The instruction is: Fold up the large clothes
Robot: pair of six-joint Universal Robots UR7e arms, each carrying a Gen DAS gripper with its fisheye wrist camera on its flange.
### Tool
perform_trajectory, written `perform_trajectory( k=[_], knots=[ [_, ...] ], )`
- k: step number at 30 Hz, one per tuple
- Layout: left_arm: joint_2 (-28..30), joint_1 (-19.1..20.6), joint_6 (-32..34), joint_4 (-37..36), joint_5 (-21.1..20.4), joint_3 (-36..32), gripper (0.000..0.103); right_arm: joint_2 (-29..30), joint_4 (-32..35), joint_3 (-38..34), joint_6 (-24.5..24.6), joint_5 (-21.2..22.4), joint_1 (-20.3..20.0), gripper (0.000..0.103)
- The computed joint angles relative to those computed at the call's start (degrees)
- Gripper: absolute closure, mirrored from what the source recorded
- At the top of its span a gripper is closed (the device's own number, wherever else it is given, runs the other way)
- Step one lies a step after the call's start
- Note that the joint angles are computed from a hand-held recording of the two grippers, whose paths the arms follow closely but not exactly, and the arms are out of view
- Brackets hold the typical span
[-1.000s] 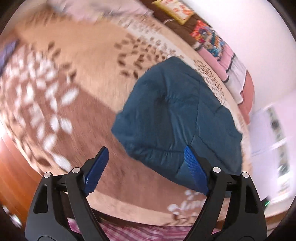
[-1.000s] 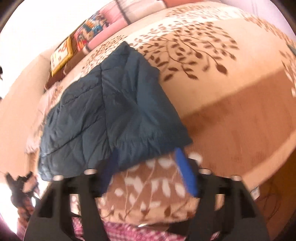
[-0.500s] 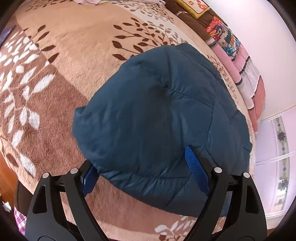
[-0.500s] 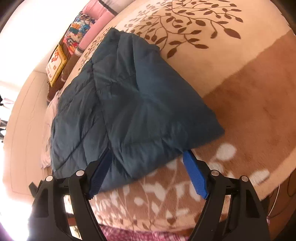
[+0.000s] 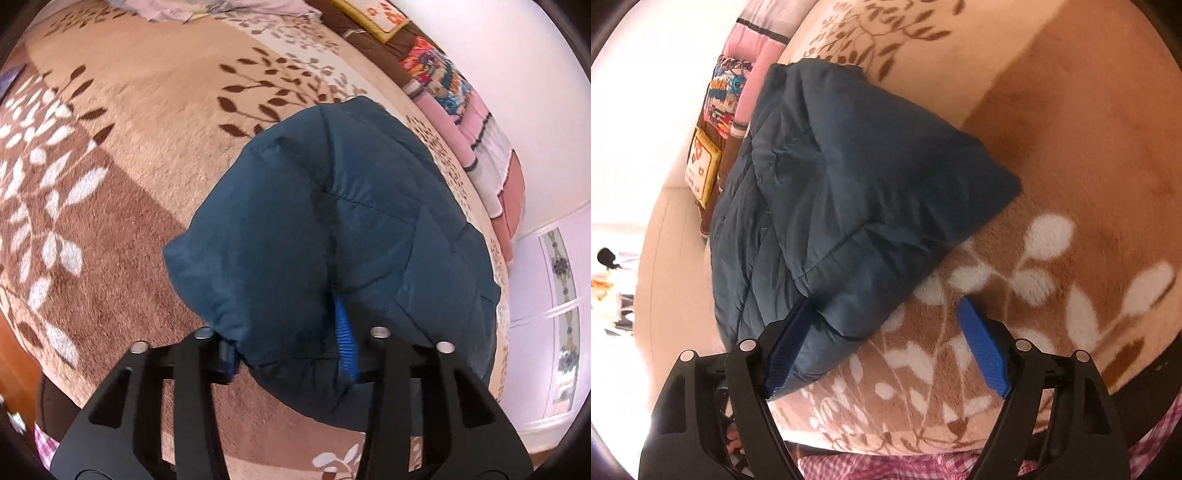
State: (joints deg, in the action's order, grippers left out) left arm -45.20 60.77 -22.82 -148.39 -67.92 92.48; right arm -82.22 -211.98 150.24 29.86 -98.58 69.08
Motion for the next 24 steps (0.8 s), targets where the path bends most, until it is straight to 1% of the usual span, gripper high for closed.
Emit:
perform_trajectory(
  k=[2, 3, 4, 5, 6, 7, 8, 9, 10, 12, 14, 17, 21, 24],
  knots=[
    [0.3, 0.2, -0.6, -0.2, -0.1, 0.0, 0.043, 1.1, -1.2, -1.5, -0.5, -1.9, 1.1, 0.023],
    [0.6, 0.5, -0.9, -0.2, -0.4, -0.2, 0.041, 2.2, -3.1, -2.3, -1.1, -2.8, 1.5, 0.023],
    [0.8, 0.7, -1.7, -0.3, -1.0, -0.3, 0.041, 3.1, -4.3, -3.2, -1.7, -3.7, 2.0, 0.024],
    [1.0, 1.0, -2.2, -0.6, -1.7, -0.4, 0.044, 3.5, -3.6, -4.3, -1.6, -4.7, 2.3, 0.027],
    [1.0, 1.2, -2.1, -1.3, -2.7, -0.4, 0.049, 3.9, -2.7, -5.1, -1.2, -5.6, 2.6, 0.036],
    [1.0, 1.1, -1.2, -1.9, -3.0, -0.2, 0.062, 4.2, -2.5, -5.7, -1.5, -6.4, 2.9, 0.042],
    [0.8, 0.8, 0.9, -2.8, -2.9, 0.1, 0.075, 4.2, -2.8, -5.8, -2.7, -5.9, 2.8, 0.056],
    [0.6, 0.5, 2.5, -3.3, -2.9, 0.2, 0.080, 3.8, -2.4, -5.8, -3.9, -5.7, 3.0, 0.066],
    [0.2, -0.1, 4.3, -3.8, -2.3, 0.6, 0.084, 3.4, -1.6, -6.0, -5.0, -7.0, 3.9, 0.070],
    [-0.6, -1.1, 6.1, -4.7, -0.9, 1.6, 0.087, 2.9, 0.7, -7.3, -7.1, -10.1, 5.9, 0.077],
    [-1.5, -1.9, 6.8, -5.6, -0.3, 2.5, 0.089, 3.0, 2.4, -8.2, -9.1, -15.8, 9.5, 0.080],
    [-3.8, -2.7, 8.3, -6.6, 0.2, 4.5, 0.089, 2.6, 4.1, -8.0, -10.4, -20.1, 12.8, 0.082],
    [-7.9, -3.2, 11.2, -5.3, 1.3, 8.2, 0.089, 2.0, 5.7, -6.6, -12.2, -23.0, 15.4, 0.082],
    [-11.0, -2.9, 11.4, -4.2, 1.3, 11.4, 0.089, 1.9, 5.3, -4.2, -12.3, -23.2, 15.9, 0.082]
  ],
)
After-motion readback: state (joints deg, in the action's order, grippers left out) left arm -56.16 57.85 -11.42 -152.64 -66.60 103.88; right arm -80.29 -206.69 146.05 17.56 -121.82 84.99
